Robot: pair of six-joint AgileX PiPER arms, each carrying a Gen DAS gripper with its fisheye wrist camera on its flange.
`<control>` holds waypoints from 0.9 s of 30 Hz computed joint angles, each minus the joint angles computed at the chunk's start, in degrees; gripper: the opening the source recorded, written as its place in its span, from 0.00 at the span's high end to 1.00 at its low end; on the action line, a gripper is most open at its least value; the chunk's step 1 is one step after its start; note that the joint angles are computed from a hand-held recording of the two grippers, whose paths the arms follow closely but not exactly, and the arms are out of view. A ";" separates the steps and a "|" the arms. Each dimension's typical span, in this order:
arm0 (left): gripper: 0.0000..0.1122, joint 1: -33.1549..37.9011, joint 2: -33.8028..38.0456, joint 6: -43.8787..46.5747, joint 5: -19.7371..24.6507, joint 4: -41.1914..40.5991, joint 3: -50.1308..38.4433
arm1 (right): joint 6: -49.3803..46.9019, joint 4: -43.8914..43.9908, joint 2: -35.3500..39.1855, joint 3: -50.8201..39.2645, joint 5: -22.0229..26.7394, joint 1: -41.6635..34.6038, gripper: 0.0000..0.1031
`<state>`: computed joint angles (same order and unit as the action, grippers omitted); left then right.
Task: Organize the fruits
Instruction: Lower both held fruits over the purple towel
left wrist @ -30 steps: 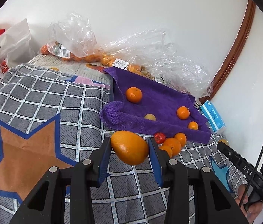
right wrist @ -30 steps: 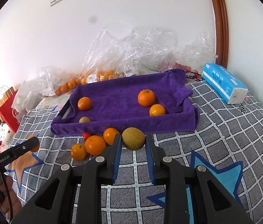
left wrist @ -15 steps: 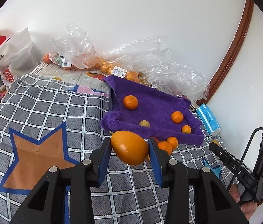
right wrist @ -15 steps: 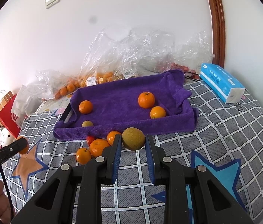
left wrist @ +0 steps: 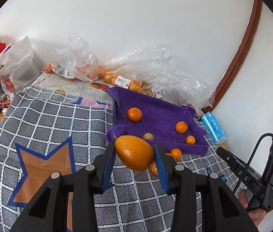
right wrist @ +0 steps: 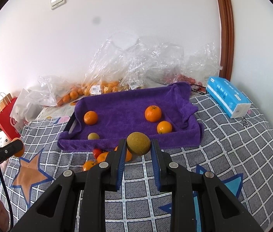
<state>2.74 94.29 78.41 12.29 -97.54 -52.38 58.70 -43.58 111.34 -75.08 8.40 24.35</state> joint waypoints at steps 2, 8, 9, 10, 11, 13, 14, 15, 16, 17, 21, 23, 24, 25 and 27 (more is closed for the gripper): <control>0.66 0.13 0.02 0.28 0.38 -0.23 -0.10 | 0.15 -0.09 -0.03 -0.36 0.33 0.10 0.75; 0.66 0.34 -0.08 -4.39 0.91 4.69 -1.65 | -3.29 3.14 0.12 -1.78 1.21 -0.10 0.75; 0.66 0.27 0.00 -5.36 0.85 5.77 -1.98 | -3.16 2.98 0.18 -1.99 1.36 -0.15 0.75; 0.66 0.24 0.19 -6.61 0.89 7.05 -2.50 | -3.14 2.96 0.23 -2.11 1.37 -0.22 0.75; 0.66 0.04 0.42 -7.82 0.79 8.16 -2.98 | -4.10 3.92 0.31 -2.35 1.42 -0.35 0.75; 0.66 -0.20 0.78 -11.85 0.70 12.22 -4.17 | -6.51 6.31 0.43 -2.90 1.70 -0.64 0.75; 0.66 -0.31 0.79 -12.82 0.60 13.22 -4.55 | -7.36 6.98 0.44 -3.20 1.84 -0.80 0.75; 0.66 -0.43 0.92 -13.22 0.47 13.60 -4.91 | -8.05 7.52 0.50 -3.52 2.02 -0.92 0.75; 0.66 -0.50 1.12 -14.53 0.48 14.85 -5.52 | -9.21 8.56 0.59 -3.99 2.31 -1.04 0.75; 0.66 -0.48 1.36 -15.56 0.63 15.89 -6.10 | -11.05 10.25 0.74 -4.57 2.53 -1.28 0.75; 0.66 -0.95 3.00 -23.85 0.57 23.97 -9.27 | -15.04 13.92 1.62 -6.74 3.39 -1.83 0.75; 0.66 -0.93 3.77 -25.66 1.03 25.74 -10.57 | -16.76 15.42 2.26 -8.01 4.00 -2.06 0.75; 0.66 -0.95 4.06 -26.35 1.09 26.47 -11.06 | -17.43 15.99 2.65 -8.77 4.42 -2.14 0.75; 0.66 -1.05 4.44 -27.29 1.07 27.50 -11.75 | -18.29 16.77 3.02 -9.46 4.71 -2.30 0.75; 0.66 -1.14 5.35 -29.11 1.28 29.41 -13.14 | -19.23 17.64 3.72 -10.69 5.24 -2.52 0.75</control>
